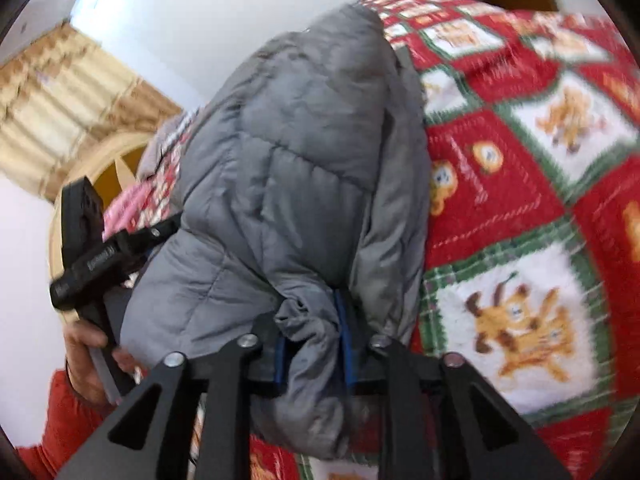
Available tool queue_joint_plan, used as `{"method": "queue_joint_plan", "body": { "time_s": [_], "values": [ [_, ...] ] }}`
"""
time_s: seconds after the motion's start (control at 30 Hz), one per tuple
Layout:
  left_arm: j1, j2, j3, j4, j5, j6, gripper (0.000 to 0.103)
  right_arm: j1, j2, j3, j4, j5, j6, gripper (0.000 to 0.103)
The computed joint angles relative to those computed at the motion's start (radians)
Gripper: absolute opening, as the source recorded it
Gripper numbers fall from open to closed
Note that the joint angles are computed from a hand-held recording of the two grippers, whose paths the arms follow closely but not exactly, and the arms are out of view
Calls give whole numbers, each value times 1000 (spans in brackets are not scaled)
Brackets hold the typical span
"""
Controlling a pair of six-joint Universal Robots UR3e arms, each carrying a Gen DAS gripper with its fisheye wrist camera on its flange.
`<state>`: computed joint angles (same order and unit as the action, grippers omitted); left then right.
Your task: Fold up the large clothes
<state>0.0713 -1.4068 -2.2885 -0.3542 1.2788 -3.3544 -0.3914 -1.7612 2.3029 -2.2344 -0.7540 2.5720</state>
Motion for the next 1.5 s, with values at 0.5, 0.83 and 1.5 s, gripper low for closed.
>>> {"method": "queue_joint_plan", "body": {
  "time_s": [0.5,0.83,1.5],
  "values": [
    [264,-91,-130,251,-358,-52,102,122,382,-338,-310,-69,140,103],
    [268,-289,-150,473,-506,21,102,153,531,-360,-335,64,116,88],
    [-100,-133,148,409,-333,-259,62,-373,-133,-426,1049,244,-688,30]
  ]
}}
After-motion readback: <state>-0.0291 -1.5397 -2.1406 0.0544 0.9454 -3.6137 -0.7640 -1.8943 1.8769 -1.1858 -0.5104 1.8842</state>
